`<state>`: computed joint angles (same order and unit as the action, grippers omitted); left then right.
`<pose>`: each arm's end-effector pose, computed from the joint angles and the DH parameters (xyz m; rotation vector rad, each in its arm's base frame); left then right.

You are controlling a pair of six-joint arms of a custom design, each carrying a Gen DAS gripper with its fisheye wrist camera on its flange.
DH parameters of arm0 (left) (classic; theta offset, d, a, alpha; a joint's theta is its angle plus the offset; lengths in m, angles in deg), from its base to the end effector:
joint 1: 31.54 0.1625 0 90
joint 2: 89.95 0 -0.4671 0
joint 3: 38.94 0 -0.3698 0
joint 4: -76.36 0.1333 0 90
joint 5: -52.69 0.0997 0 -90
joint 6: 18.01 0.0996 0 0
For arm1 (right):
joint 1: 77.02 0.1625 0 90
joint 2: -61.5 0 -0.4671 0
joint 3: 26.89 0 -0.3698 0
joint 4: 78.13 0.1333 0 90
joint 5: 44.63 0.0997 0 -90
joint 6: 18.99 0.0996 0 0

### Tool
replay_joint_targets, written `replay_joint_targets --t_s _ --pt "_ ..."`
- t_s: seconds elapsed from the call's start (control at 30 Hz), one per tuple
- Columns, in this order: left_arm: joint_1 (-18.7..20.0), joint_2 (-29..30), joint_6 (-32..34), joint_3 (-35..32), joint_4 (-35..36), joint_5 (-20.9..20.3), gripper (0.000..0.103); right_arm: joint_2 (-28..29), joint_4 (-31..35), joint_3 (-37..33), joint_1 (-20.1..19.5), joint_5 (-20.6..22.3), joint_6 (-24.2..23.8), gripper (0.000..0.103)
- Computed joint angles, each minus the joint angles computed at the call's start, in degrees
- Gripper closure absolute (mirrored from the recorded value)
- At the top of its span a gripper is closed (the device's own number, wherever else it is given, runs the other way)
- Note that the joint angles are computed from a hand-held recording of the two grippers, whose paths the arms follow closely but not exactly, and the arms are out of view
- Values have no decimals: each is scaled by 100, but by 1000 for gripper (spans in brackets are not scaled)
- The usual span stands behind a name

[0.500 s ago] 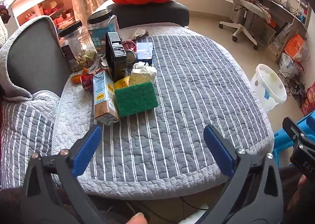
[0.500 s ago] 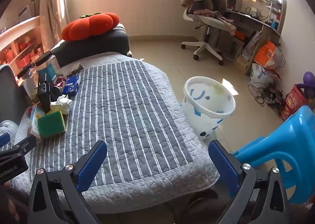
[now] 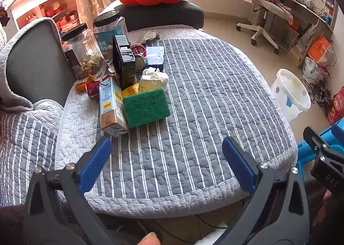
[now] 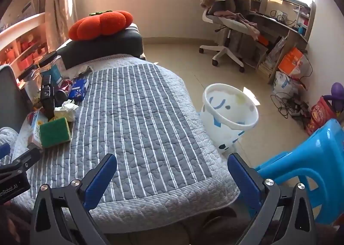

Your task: Collect trash

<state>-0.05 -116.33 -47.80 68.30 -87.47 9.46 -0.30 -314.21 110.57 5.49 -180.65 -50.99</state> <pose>-0.3766 -0.4721 -0.0750 0.6580 2.3129 -0.6181 0.0075 -0.4154 0.2866 -0.1479 -1.9098 0.9554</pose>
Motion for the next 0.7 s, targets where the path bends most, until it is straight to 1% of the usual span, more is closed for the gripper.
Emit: replay_joint_targets --t_s 0.23,0.7 --pt "-6 -14 51 0 -20 7 1 13 -82 -15 46 -125 -49 0" --pt "2 -12 95 -37 37 -24 1 48 -150 -29 54 -168 -68 0"
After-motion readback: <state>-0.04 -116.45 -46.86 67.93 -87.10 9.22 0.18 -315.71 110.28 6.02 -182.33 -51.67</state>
